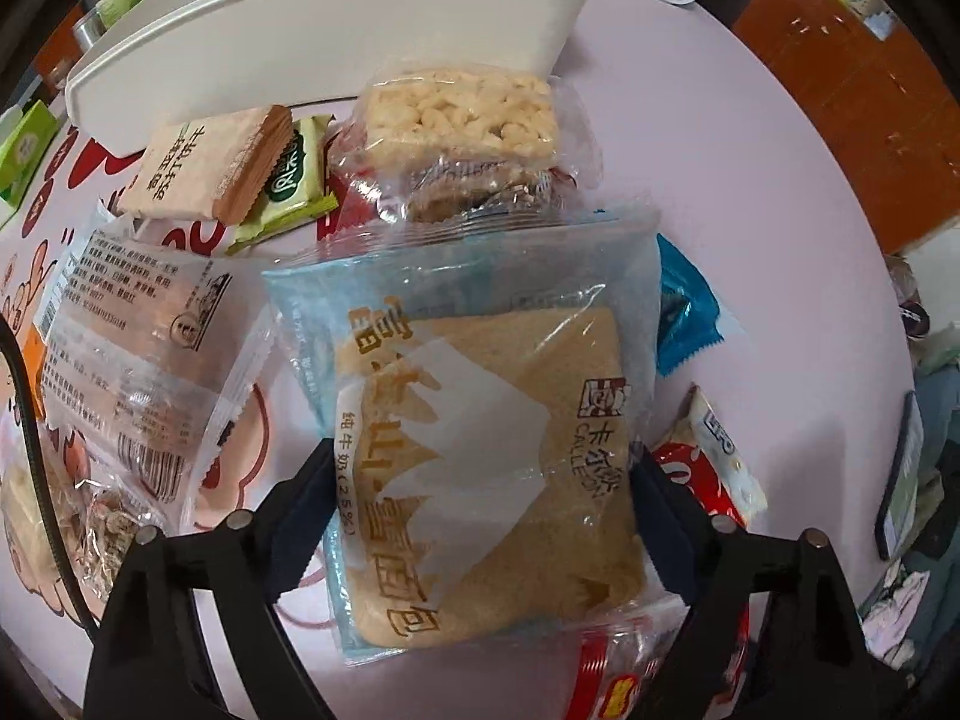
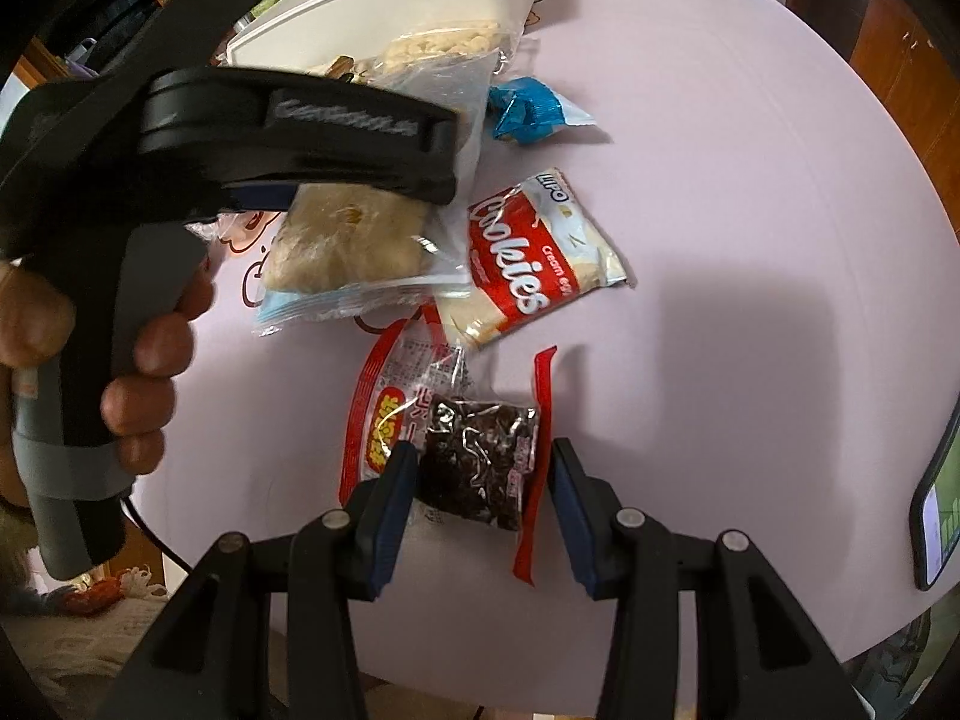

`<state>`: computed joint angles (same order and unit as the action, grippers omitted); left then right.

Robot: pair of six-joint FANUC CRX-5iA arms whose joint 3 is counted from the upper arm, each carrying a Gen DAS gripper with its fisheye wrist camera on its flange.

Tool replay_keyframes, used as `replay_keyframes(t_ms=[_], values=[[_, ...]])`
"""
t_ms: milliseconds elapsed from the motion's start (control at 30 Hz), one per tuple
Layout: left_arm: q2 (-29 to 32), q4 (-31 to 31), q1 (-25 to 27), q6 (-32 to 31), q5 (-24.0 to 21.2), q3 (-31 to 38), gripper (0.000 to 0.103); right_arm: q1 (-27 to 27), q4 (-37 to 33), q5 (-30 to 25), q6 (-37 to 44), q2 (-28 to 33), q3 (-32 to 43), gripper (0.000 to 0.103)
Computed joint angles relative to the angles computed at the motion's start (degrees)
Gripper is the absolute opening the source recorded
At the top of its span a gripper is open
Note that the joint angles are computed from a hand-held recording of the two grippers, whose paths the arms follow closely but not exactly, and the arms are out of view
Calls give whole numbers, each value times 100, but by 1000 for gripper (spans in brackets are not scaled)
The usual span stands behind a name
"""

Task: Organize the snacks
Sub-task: 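Grasp the blue-wrapped bread loaf with the left gripper, then place the bread loaf and candy bag into the white tray, releasing both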

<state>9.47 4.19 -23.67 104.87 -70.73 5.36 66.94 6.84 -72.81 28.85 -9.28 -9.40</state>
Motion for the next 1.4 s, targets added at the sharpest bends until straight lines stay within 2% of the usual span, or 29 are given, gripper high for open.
replay_keyframes(t_ms=[200, 367, 567, 733, 933, 1067, 1233, 1400], values=[[-525, 396, 315, -441, 79, -589, 86, 37, 5, 12, -13, -35, 36, 45], [-1076, 395, 481, -903, 13, -764, 86, 61, 174, 12, 60, -76, 123, 45], [-1815, 331, 806, -1288, 115, -744, 86, -2, 484, 30, 209, 57, 507, 45], [-2132, 193, 1286, -1552, -38, -71, 86, -242, 959, 65, 686, 429, 1243, 45], [-1872, -131, 1690, -1750, 48, 976, 87, -445, 1731, 33, 1198, 1106, 2394, 45], [-1471, -316, 1850, -1949, 48, 1752, 88, -686, 2180, -143, 1607, 1825, 3484, 45], [-845, -365, 1941, -2134, 179, 2624, 88, -969, 2674, -363, 1880, 2764, 4907, 46], [-90, -38, 2142, -2137, 124, 3433, 89, -1246, 2810, -769, 1984, 3816, 6599, 46]])
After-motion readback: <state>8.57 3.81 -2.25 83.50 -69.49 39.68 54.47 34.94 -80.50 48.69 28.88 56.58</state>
